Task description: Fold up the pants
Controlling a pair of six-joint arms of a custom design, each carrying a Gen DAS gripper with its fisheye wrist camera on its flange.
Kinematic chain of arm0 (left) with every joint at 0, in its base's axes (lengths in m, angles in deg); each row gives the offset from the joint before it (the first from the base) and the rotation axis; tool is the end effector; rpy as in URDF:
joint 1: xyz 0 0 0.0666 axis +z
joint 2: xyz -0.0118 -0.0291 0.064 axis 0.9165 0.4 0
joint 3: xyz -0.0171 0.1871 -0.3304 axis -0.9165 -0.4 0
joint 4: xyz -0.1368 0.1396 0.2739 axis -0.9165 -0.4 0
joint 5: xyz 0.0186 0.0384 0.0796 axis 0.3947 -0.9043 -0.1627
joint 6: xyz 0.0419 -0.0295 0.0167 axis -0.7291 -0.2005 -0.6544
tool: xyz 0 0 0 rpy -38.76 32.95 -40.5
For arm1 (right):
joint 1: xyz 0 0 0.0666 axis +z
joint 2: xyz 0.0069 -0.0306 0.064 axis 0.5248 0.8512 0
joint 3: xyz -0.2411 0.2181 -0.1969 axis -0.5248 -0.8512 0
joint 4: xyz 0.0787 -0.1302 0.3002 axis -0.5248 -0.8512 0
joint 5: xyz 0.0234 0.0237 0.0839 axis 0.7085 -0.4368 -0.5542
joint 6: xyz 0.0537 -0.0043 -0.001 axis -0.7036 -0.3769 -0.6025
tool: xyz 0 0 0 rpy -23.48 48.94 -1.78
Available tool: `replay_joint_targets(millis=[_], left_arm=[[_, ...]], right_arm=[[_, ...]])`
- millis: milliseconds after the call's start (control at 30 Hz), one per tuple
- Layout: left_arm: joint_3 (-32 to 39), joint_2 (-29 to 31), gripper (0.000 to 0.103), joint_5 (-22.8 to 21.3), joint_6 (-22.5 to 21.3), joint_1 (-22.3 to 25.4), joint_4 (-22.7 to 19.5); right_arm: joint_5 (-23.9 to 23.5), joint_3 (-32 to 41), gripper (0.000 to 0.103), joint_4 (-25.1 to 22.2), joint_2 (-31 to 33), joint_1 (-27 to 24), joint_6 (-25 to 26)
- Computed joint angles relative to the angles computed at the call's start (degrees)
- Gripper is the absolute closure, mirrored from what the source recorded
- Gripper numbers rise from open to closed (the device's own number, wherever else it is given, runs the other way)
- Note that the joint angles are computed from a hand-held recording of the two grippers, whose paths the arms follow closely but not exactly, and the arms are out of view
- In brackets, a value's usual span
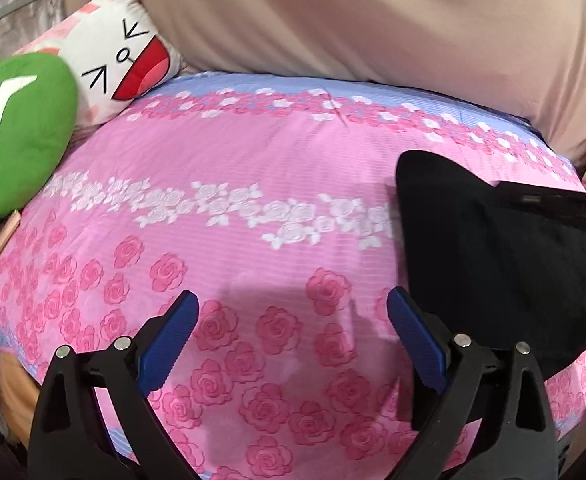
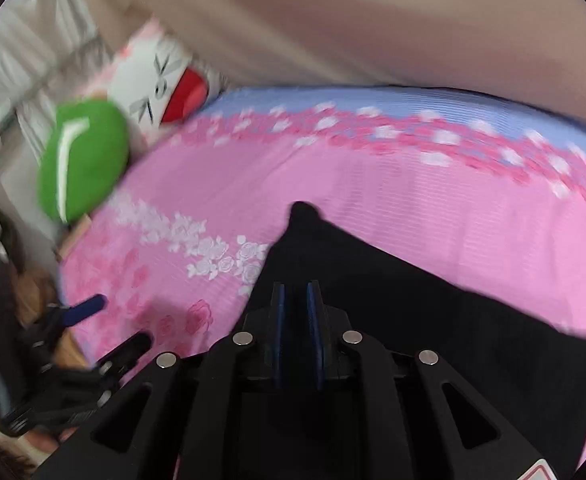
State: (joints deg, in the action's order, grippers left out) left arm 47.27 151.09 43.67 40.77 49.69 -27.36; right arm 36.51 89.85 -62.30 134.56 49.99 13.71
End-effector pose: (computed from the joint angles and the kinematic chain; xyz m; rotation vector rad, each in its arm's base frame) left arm 0.3813 -0.1120 0.5334 0.1671 2.4447 -0.0819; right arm 0.4567 0.1556 0.5300 -0.1672 2.4807 0.3899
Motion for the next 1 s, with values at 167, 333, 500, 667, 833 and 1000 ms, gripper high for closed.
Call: replay_joint_targets(millis=[167, 333, 500, 667, 833, 1000], left_arm=[[-1.1, -0.7, 0.010, 2.1, 0.1, 0.7, 0.1], [-0.5, -0.9, 0.010, 3.4, 0.2, -0.4, -0.2], [1.0, -1.5, 0.006, 5.5, -1.8, -4.4, 0.8], [3.0, 0.0, 0.005, 5.8, -4.5, -13.1, 1.5], [5.1, 3.6, 0.005, 4.4, -6.9, -23.8, 1.0], [5.5, 6.0, 0.005, 0.6, -7.1, -29.2, 1.9]], right_arm=[[2.1, 10.6, 0.097, -1.3, 13.0, 0.3, -1.4], [1.1, 10.1, 0.095, -1.4, 10.8, 0.5, -3.6], [3.8, -12.9, 0.046, 8.3, -14.0, -4.6, -4.0], [1.7, -27.0, 0.045, 1.5, -31.4, -18.8, -4.9], [-15.5, -35.9, 0.045, 2.0, -37.6, -29.8, -4.5], [-22.1, -35.5, 0.091, 2.7, -33.4, -30.3, 0.6]])
